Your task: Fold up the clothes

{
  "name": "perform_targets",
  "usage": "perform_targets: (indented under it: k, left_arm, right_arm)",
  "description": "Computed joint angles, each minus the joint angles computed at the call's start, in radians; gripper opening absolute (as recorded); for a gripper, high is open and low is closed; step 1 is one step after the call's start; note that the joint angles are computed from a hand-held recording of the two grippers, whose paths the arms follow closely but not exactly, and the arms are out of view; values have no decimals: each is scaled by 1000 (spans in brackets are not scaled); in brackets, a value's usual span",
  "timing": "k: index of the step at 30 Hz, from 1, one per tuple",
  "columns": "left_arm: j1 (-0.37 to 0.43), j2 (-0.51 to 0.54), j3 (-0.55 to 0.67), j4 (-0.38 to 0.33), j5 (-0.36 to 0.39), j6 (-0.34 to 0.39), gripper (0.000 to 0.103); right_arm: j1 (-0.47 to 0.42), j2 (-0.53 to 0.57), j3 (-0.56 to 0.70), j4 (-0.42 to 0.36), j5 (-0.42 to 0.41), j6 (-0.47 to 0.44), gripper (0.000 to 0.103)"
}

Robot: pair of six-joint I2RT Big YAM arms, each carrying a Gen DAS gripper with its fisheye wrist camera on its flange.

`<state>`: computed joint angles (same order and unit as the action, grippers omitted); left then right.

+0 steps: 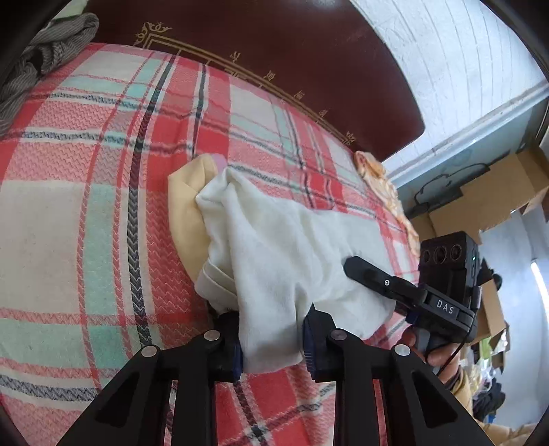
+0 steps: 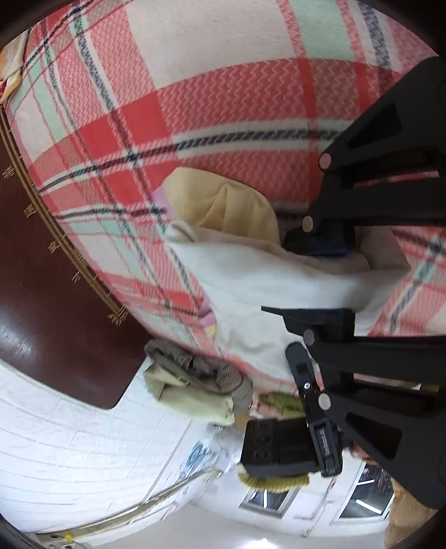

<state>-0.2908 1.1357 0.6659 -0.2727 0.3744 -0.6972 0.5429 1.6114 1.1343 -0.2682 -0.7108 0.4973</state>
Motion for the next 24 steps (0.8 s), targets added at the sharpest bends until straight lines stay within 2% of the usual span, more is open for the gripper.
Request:
perform_targets:
  k: [2, 6, 12, 15, 18, 24]
  left_arm:
    - [20, -33, 2, -13, 18, 13, 25]
    - [66, -101, 35, -76, 22, 80, 25]
    - [194, -187, 130, -235, 24, 213, 26]
    - [283, -217, 194, -302, 9, 295, 26]
    - [396, -231, 256, -338, 10, 351, 27]
    - [601, -206, 348, -357, -10, 426, 27]
  right_arm:
    - [0, -14, -2, 34, -29, 45, 23]
    - [28, -33, 48, 42, -39, 58, 23]
    - [90, 17, 206, 87, -55, 111, 23]
    - [129, 79, 330, 122, -69, 158, 23]
    - [175, 165, 495, 137, -64, 192, 23]
    - [270, 409, 932, -24, -37, 184, 23]
